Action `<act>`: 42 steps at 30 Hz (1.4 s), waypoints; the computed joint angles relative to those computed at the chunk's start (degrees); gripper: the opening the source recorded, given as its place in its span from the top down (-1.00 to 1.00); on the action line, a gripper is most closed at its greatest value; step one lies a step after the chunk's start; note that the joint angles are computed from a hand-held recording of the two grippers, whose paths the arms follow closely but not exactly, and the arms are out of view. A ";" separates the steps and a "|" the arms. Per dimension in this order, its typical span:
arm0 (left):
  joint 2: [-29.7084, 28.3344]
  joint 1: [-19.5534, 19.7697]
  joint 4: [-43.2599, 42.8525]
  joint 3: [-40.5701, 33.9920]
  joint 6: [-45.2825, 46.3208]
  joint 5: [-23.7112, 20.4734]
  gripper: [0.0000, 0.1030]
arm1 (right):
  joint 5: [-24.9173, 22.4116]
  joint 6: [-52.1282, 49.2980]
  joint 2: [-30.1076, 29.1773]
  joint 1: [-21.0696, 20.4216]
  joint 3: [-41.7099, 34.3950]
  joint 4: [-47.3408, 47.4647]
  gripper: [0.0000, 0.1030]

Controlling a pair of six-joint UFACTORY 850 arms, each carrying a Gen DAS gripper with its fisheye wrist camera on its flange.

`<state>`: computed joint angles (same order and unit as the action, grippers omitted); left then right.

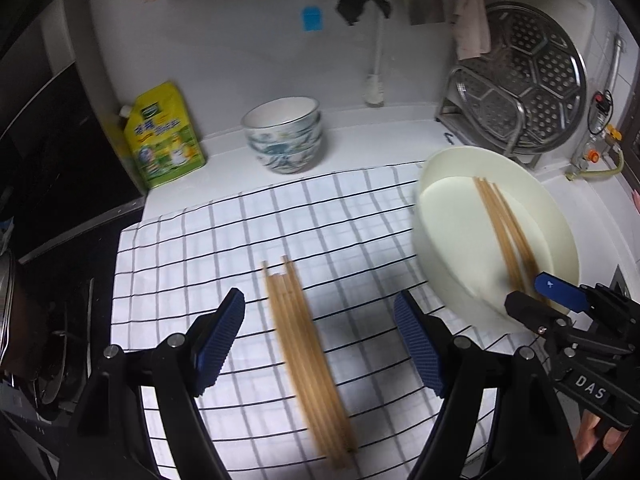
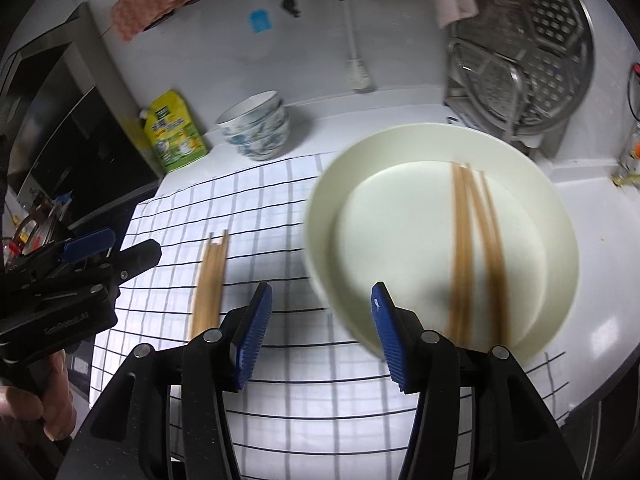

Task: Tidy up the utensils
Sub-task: 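Withdraw both open tools from the basin back over the chopstick bundle, then close the left tool on one chopstick while the right tool grasps another chopstick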

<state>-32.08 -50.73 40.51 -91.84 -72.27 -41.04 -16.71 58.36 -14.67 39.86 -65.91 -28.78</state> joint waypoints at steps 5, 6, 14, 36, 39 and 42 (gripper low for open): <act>4.35 1.66 2.34 6.98 -3.93 1.28 -0.47 | -0.18 -1.18 -2.93 2.30 -2.96 1.41 -0.03; 4.78 1.90 2.57 7.84 -4.32 1.47 -0.49 | -0.26 -1.69 -3.61 2.75 -3.50 1.96 -0.03; 7.75 4.62 -0.37 15.84 -5.08 4.66 -0.50 | -2.29 -8.03 -8.93 5.40 -8.07 8.86 -0.06; 7.04 6.73 -7.64 20.97 -0.73 10.47 -0.51 | -5.85 -10.86 -17.28 7.48 -13.72 11.54 -0.08; 6.77 6.78 -8.48 20.98 -0.02 10.82 -0.51 | -6.21 -12.02 -17.76 7.49 -14.01 12.58 -0.07; 6.60 6.80 -9.11 21.06 0.51 11.07 -0.51 | -6.39 -12.81 -18.26 7.44 -14.39 13.32 -0.07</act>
